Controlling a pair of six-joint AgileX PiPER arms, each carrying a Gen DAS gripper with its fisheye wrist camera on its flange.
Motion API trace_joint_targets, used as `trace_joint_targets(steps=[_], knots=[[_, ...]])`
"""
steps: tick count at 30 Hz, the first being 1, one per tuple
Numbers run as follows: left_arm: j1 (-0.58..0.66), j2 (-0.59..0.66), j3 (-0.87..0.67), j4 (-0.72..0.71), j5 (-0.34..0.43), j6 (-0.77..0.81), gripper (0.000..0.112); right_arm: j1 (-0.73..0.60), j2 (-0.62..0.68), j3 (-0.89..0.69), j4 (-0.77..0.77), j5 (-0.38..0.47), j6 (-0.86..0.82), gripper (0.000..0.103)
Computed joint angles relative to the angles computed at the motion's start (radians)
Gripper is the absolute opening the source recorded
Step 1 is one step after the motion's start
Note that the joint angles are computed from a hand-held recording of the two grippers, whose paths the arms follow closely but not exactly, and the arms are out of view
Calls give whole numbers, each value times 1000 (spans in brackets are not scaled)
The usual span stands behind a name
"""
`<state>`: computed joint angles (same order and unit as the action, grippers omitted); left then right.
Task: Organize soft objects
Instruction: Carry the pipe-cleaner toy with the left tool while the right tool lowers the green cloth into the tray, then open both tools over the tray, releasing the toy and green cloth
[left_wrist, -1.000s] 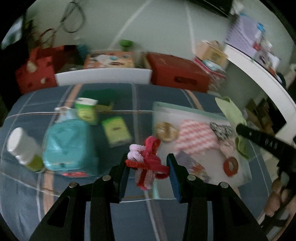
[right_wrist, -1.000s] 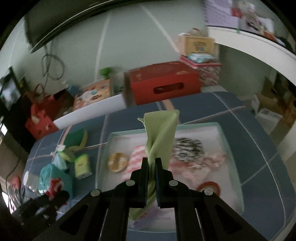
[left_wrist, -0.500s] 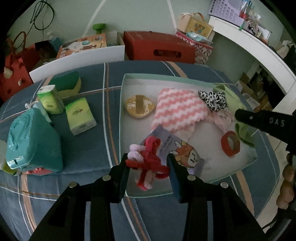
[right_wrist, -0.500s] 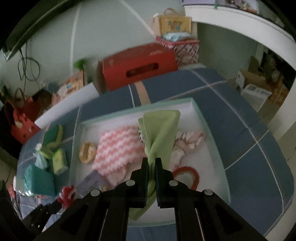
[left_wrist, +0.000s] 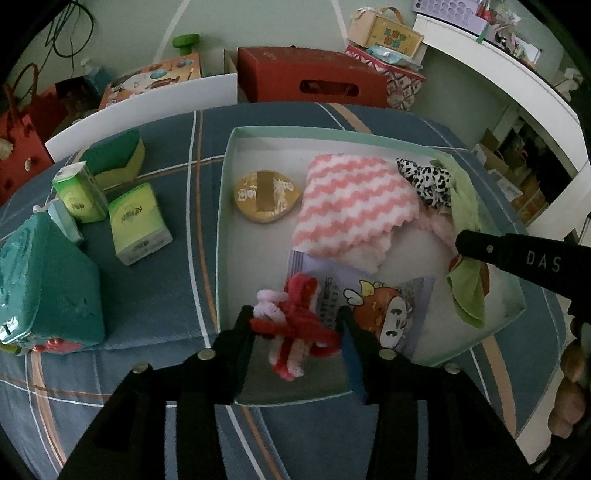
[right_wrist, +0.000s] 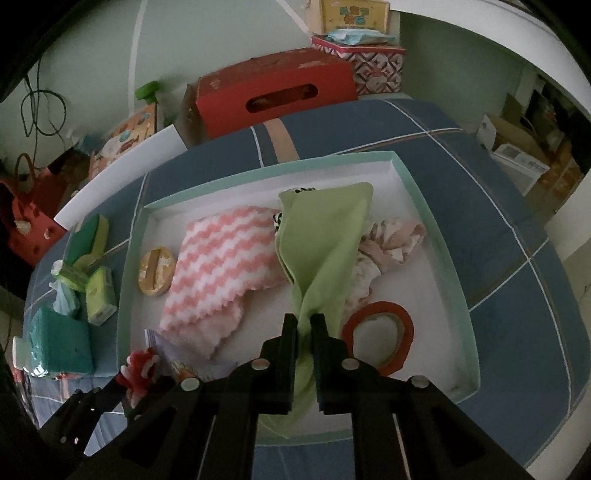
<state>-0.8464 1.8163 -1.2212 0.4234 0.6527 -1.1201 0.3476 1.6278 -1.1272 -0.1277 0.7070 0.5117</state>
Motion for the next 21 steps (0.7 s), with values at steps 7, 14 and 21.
trace_joint_targets(steps=[7, 14, 21], knots=[[13, -72, 43, 8, -26, -42, 65, 12, -45, -4, -38, -4, 48, 60], [49, -116, 92, -22, -56, -62, 65, 18, -37, -22, -41, 10, 48, 65], [53, -129, 106, 6, -62, -94, 85, 35, -23, -32, -70, 28, 68, 74]])
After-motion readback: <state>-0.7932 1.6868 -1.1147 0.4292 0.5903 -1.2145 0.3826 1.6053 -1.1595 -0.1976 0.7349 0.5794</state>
